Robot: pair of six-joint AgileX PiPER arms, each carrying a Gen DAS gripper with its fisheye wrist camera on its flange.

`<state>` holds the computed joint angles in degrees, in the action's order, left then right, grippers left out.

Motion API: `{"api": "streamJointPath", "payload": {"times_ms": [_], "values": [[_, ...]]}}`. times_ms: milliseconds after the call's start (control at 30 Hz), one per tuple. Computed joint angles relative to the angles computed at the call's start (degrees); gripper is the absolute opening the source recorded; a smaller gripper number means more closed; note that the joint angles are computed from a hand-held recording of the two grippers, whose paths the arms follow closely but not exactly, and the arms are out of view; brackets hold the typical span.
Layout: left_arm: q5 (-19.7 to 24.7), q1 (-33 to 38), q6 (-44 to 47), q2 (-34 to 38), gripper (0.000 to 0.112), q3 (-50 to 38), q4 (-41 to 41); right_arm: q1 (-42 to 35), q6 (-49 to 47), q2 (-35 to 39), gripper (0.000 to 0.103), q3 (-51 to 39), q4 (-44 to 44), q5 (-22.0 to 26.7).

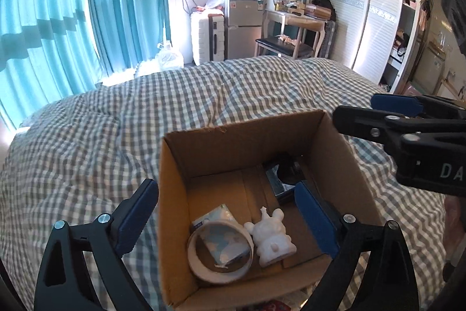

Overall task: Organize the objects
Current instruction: 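Carry the tape roll and black cup into the box and release both, then withdraw both tools from the box toward the remaining items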

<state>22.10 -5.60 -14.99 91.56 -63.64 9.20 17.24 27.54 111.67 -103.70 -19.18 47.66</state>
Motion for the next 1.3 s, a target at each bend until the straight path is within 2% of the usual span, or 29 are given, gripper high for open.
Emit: {"api": "streamJointPath", "payload": {"times_ms": [67, 233, 300, 433, 567, 667, 800, 933, 1133, 1300], "values": [[2.32, -0.04, -2.29, -3.28, 0.097, 0.07, 1.81, 0.9, 0.72, -2.83, 0.072, 0.65, -1.11, 1.73], [8.07, 0.76, -0.08, -12.27, 0.097, 0.75, -1.65, 6.25, 5.46, -10.86, 0.072, 2.45, -8.5, 6.82], [10.34, -0.82, -3.94, -16.74, 0.097, 1.88, 2.27, 8.8, 7.16, -13.72, 0.076, 3.09, -10.83, 8.94], [16.88, -5.74, -13.81, -23.63, 0.097, 3.92, 12.08, 16.15, 12.22, -19.28, 0.076, 6.2, -18.54, 14.01], [21.84, -10.48, -20.15, -30.6, 0.097, 7.87, 17.16, 22.7, 16.93, -24.65, 0.076, 11.9, -22.33, 16.91], [25.38, -16.03, -28.83, -35.4, 0.097, 11.58, 23.81, 26.95, 20.88, -27.46, 0.076, 16.48, -23.95, 18.72], [33.07, -27.31, -41.79, -39.41, 0.097, 16.43, 34.12, 31.5, 25.85, -30.41, 0.076, 23.3, -24.2, 19.34], [39.79, -37.93, -52.06, -41.54, 0.097, 21.07, 39.14, 35.58, 31.25, -31.28, 0.076, 27.71, -26.54, 21.47], [41.56, -44.24, -62.04, -44.93, 0.097, 29.02, 38.67, 36.91, 36.12, -32.61, 0.076, 35.63, -23.44, 19.0], [43.72, -48.23, -69.09, -44.63, 0.097, 34.02, 39.51, 35.64, 39.01, -30.32, 0.076, 42.45, -17.8, 12.99]]}}
